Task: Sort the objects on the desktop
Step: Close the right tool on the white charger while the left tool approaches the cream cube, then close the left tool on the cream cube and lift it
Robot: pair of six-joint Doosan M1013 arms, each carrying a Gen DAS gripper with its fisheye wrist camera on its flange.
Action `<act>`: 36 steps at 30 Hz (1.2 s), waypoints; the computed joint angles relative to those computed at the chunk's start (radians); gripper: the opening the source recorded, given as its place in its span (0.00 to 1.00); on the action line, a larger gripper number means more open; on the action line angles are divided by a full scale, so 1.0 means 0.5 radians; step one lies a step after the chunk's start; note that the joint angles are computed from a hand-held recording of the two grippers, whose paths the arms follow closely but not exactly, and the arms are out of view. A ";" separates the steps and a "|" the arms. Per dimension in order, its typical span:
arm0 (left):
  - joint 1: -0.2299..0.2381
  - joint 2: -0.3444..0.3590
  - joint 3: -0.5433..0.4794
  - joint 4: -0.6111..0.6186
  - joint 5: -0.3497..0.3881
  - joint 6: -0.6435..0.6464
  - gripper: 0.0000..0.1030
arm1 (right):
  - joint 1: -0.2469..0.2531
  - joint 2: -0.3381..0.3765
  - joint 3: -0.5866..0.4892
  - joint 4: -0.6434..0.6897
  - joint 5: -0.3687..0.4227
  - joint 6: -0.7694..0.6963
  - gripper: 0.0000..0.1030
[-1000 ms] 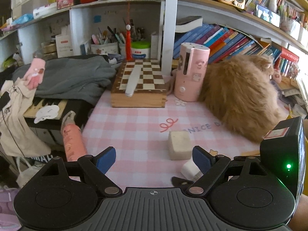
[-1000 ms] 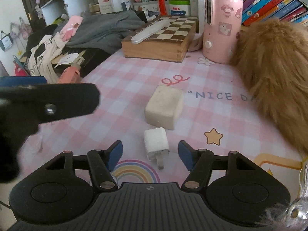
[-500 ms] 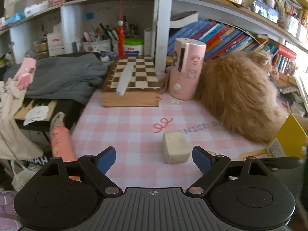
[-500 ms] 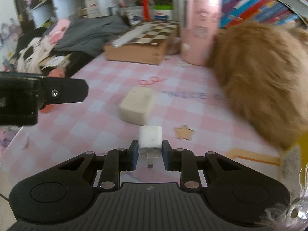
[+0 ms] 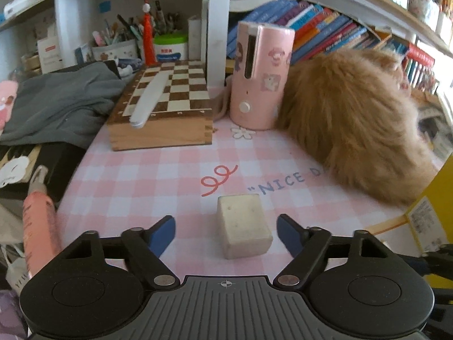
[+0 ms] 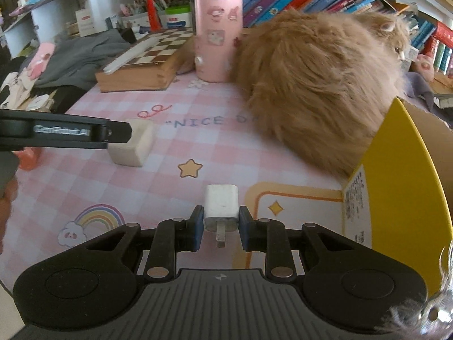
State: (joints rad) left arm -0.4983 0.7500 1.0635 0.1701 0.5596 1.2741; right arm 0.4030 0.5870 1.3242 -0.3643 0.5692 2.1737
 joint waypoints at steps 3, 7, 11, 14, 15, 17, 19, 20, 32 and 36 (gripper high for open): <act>-0.004 0.028 -0.032 0.013 0.040 0.017 0.64 | -0.004 0.003 -0.004 0.031 0.010 -0.033 0.22; 0.009 0.008 0.017 -0.128 -0.032 0.088 0.39 | -0.006 0.012 -0.015 0.087 0.019 -0.131 0.22; 0.002 -0.014 0.048 -0.169 -0.057 0.149 0.22 | -0.012 0.022 -0.029 0.141 0.030 -0.208 0.22; 0.012 -0.049 0.086 -0.245 -0.071 0.159 0.09 | -0.015 0.026 -0.036 0.184 0.031 -0.264 0.22; 0.019 -0.065 0.104 -0.306 -0.078 0.189 0.06 | -0.016 0.027 -0.037 0.197 0.030 -0.283 0.22; 0.024 -0.092 0.137 -0.337 -0.094 0.207 0.04 | -0.017 0.029 -0.040 0.219 0.031 -0.314 0.22; 0.020 -0.107 0.162 -0.275 -0.101 0.167 0.04 | -0.019 0.032 -0.043 0.236 0.037 -0.331 0.22; 0.021 -0.108 0.164 -0.266 -0.091 0.161 0.04 | -0.019 0.032 -0.041 0.240 0.039 -0.332 0.23; -0.019 -0.092 0.160 -0.025 -0.143 0.107 0.69 | -0.016 0.018 -0.013 0.231 0.025 -0.336 0.23; -0.027 0.001 0.000 0.063 0.114 -0.031 0.69 | -0.011 0.018 -0.010 0.214 0.023 -0.339 0.24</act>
